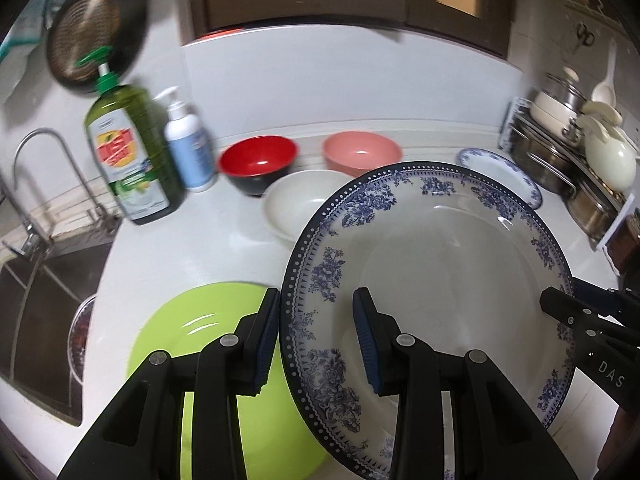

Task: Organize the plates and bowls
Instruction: 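Carry the large blue-and-white plate with both tools over the green plate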

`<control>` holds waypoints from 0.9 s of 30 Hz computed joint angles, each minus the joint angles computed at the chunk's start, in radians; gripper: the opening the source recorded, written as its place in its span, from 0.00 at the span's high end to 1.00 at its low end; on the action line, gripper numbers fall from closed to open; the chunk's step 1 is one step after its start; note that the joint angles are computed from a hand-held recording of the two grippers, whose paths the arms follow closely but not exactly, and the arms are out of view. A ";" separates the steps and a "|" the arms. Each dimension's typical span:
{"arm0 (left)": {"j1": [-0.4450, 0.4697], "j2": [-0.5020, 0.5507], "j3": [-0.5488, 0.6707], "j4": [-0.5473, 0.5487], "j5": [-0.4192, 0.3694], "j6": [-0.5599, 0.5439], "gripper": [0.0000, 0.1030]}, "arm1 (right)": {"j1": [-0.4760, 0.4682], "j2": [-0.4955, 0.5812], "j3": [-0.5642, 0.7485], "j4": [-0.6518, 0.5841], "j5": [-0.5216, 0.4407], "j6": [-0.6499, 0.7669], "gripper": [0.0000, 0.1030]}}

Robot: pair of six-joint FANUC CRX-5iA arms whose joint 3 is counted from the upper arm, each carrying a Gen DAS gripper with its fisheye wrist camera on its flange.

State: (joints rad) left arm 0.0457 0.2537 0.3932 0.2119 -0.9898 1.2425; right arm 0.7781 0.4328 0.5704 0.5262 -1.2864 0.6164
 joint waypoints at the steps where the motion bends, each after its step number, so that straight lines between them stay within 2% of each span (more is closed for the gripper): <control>1: 0.010 -0.005 -0.005 0.000 0.001 0.000 0.64 | 0.005 0.011 0.016 -0.002 -0.002 0.007 0.62; 17: 0.153 -0.049 -0.065 -0.027 -0.013 0.003 0.64 | 0.071 0.208 0.321 -0.069 -0.063 0.134 0.62; 23: 0.192 -0.051 -0.080 -0.046 -0.028 0.018 0.64 | 0.085 0.318 0.496 -0.109 -0.122 0.196 0.62; 27: 0.213 -0.045 -0.084 -0.059 -0.039 0.026 0.64 | 0.091 0.414 0.660 -0.141 -0.187 0.239 0.62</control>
State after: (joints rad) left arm 0.2583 0.2087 0.3096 0.1533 -1.0288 1.2681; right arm 0.8689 0.8470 1.2305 0.3850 -1.4730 0.8557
